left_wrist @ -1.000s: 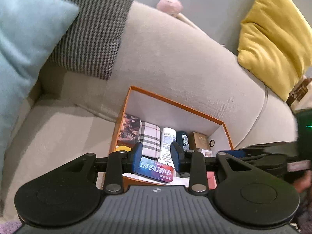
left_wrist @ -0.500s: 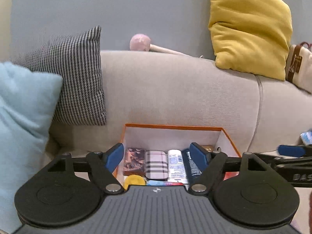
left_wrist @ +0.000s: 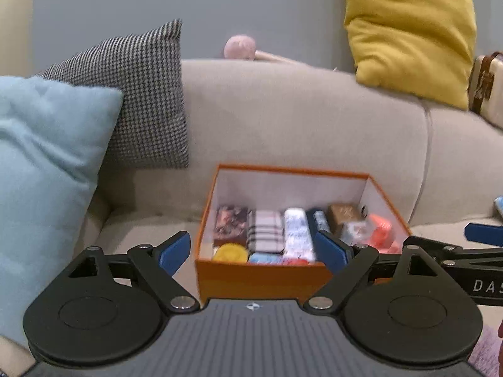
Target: Organize rigid objects
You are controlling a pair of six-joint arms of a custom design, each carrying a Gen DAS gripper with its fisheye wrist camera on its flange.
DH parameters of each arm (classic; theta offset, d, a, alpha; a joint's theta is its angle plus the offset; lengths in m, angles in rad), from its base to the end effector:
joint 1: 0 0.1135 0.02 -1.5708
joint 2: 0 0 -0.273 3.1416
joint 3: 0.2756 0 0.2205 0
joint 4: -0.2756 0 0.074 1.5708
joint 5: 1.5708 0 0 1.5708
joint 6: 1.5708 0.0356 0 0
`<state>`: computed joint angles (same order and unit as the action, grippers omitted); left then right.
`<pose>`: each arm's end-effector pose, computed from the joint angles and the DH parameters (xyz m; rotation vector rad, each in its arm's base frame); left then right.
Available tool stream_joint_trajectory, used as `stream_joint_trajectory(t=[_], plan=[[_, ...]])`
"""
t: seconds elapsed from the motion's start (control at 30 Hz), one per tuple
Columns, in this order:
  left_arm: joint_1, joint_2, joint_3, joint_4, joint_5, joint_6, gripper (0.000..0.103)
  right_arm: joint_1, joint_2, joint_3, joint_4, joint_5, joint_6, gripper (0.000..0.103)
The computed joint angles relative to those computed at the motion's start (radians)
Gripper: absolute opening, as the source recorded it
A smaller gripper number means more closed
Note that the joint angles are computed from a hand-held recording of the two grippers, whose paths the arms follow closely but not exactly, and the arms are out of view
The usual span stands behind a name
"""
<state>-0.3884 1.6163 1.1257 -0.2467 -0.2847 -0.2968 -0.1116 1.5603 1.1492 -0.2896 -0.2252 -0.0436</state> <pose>0.3073 -0.1149 0.2665 -0.0399 2.2720 -0.0311 0.3176 -0.0276 0.2866 -0.0417 2.2557 0.1728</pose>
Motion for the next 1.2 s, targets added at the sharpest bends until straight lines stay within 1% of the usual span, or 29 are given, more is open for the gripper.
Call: stream_joint_trajectory(t=[0.07,0.2,0.4,0.57,0.7,0.9,1.2], plan=[[0.008,0.0,0.004,-0.032,0.013,-0.021,0.103,0.007,-0.01,-0.012,-0.008,0.013,0.015,0.1],[0.012,-0.025,-0.02,-0.034,0.027,-0.045,0.103,-0.001,-0.016,-0.014,-0.016,0.004,0.053,0.1],[0.003,-0.036,-0.03,-0.027,0.017,-0.047,0.103,0.0,-0.04,-0.025,-0.006,0.014,0.043,0.101],[-0.007,-0.039,-0.027,-0.031,0.0,-0.047,0.103,-0.005,-0.05,-0.031,-0.008,0.002,0.036,0.101],[-0.006,-0.045,-0.028,-0.028,0.004,-0.05,0.103,-0.009,-0.052,-0.027,-0.011,-0.006,0.038,0.101],[-0.01,-0.051,-0.034,-0.019,-0.003,-0.04,0.103,-0.009,-0.071,-0.043,0.018,-0.012,0.029,0.101],[-0.01,-0.058,-0.04,-0.013,-0.006,-0.039,0.103,-0.004,-0.072,-0.041,0.009,-0.003,0.027,0.101]])
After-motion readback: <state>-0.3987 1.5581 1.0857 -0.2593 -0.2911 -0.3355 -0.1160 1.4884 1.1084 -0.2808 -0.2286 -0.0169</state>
